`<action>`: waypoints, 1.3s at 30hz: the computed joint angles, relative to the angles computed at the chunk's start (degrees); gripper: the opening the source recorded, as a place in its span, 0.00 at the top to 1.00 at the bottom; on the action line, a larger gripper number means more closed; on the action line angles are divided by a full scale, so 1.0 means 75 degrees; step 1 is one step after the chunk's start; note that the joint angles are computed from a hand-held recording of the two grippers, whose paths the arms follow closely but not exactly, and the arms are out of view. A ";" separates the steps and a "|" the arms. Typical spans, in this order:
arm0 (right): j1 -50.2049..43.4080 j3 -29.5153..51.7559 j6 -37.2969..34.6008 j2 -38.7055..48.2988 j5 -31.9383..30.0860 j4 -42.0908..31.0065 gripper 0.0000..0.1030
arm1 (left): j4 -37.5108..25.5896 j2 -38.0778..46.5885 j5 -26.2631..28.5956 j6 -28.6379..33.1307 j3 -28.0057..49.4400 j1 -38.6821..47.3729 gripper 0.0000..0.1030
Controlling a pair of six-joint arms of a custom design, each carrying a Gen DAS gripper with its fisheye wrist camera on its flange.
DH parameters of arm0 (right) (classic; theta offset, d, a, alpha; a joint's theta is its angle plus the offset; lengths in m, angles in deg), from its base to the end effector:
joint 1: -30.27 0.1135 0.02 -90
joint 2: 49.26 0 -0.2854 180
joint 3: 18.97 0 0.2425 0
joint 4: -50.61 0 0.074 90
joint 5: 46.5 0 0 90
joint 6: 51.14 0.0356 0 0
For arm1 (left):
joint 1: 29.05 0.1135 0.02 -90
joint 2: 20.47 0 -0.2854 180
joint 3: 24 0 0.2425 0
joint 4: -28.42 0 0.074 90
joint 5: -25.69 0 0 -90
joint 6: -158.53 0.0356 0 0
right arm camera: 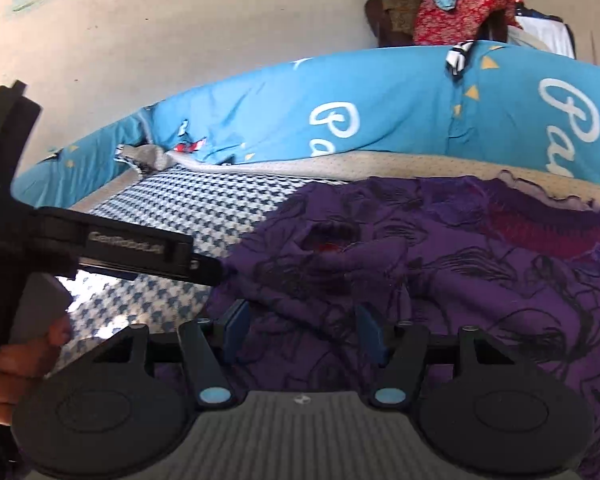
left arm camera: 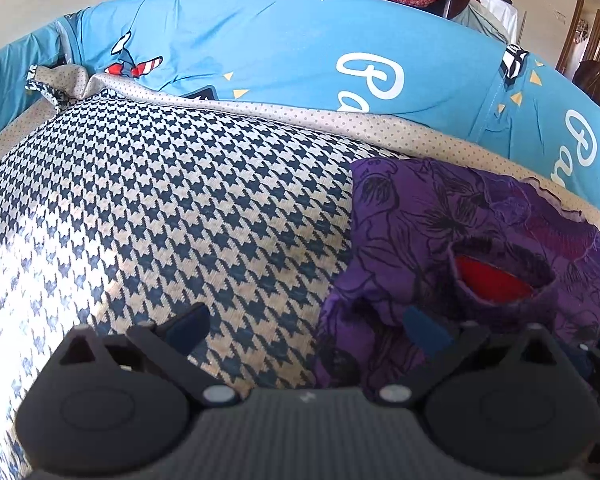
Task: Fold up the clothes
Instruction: 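Open the right gripper and withdraw it toward the left gripper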
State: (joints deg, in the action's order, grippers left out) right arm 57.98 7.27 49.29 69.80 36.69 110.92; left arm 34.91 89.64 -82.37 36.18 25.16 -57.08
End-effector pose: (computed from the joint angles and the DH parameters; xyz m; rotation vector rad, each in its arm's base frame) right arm 0.2095 0.1148 0.0620 -0.3973 2.1417 0.5126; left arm 0.2687 -0.1306 0.0818 -0.2173 2.4466 -0.0584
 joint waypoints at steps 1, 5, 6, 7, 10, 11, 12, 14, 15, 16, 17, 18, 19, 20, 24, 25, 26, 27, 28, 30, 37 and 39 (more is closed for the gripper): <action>0.0003 -0.0045 -0.0044 -0.0141 -0.0151 -0.0075 0.43 | 0.0009 -0.0033 -0.0032 -0.0007 -0.0021 0.0023 0.00; -0.0112 -0.0188 -0.0049 -0.0559 -0.0662 -0.0376 0.43 | 0.0026 -0.0178 -0.0204 -0.0044 -0.0096 0.0110 0.00; -0.0154 -0.0227 -0.0027 -0.0684 -0.0752 -0.0466 0.43 | 0.0029 -0.0212 -0.0221 -0.0059 -0.0109 0.0138 0.00; -0.0222 -0.0261 -0.0015 -0.0830 -0.0911 -0.0579 0.43 | 0.0038 -0.0232 -0.0226 -0.0078 -0.0118 0.0160 0.00; -0.0440 -0.0338 -0.0093 -0.1151 -0.1497 -0.0823 0.43 | 0.0062 -0.0293 -0.0244 -0.0110 -0.0153 0.0198 0.00; -0.0482 -0.0367 -0.0119 -0.1244 -0.1608 -0.0869 0.43 | 0.0078 -0.0310 -0.0246 -0.0113 -0.0163 0.0197 0.00; -0.0459 -0.0409 -0.0103 -0.1287 -0.1517 -0.0823 0.43 | 0.0117 -0.0326 -0.0243 -0.0109 -0.0181 0.0189 0.00; -0.0350 -0.0550 0.0124 -0.1182 -0.0968 -0.0429 0.43 | 0.0197 -0.0352 -0.0240 -0.0100 -0.0217 0.0169 0.00; -0.0351 -0.0590 0.0248 -0.1057 -0.0787 -0.0213 0.43 | 0.0218 -0.0356 -0.0257 -0.0097 -0.0219 0.0140 0.00; -0.0339 -0.0611 0.0388 -0.0880 -0.0545 0.0018 0.43 | 0.0231 -0.0363 -0.0270 -0.0097 -0.0219 0.0118 0.00; -0.0297 -0.0620 0.0493 -0.0723 -0.0270 0.0208 0.43 | 0.0260 -0.0369 -0.0281 -0.0095 -0.0225 0.0096 0.00; -0.0232 -0.0629 0.0556 -0.0545 0.0017 0.0432 0.43 | 0.0291 -0.0375 -0.0291 -0.0093 -0.0233 0.0074 0.00; -0.0158 -0.0624 0.0580 -0.0397 0.0264 0.0616 0.43 | 0.0319 -0.0380 -0.0307 -0.0087 -0.0238 0.0049 0.00; -0.0071 -0.0601 0.0612 -0.0275 0.0465 0.0731 0.43 | 0.0339 -0.0382 -0.0348 -0.0070 -0.0239 0.0016 0.00; 0.0136 -0.0374 0.0761 0.0164 0.0490 0.0819 0.43 | 0.0451 -0.0423 -0.0363 0.0009 -0.0269 -0.0078 0.00; 0.0173 -0.0268 0.0731 0.0246 0.0306 0.0649 0.43 | 0.0503 -0.0434 -0.0345 0.0038 -0.0286 -0.0099 0.00; 0.0222 -0.0189 0.0670 0.0330 0.0146 0.0526 0.43 | 0.0562 -0.0432 -0.0347 0.0070 -0.0297 -0.0130 0.00; 0.0264 -0.0071 0.0504 0.0352 -0.0097 0.0221 0.43 | 0.0640 -0.0416 -0.0361 0.0126 -0.0304 -0.0174 0.00; 0.0305 0.0066 0.0309 0.0362 -0.0355 -0.0140 0.43 | 0.0704 -0.0395 -0.0376 0.0185 -0.0303 -0.0220 0.00; 0.0480 0.0120 0.0081 0.0326 -0.0334 -0.0455 0.42 | 0.0671 -0.0283 -0.0393 0.0311 -0.0198 -0.0336 0.00; 0.0336 -0.0287 -0.0197 -0.0655 0.0102 -0.1151 0.42 | 0.0501 0.0258 -0.0221 0.0470 0.0200 -0.0623 0.00; 0.0116 -0.0536 -0.0266 -0.0879 0.0262 -0.1044 0.42 | 0.0474 0.0387 -0.0247 0.0529 0.0292 -0.0721 0.00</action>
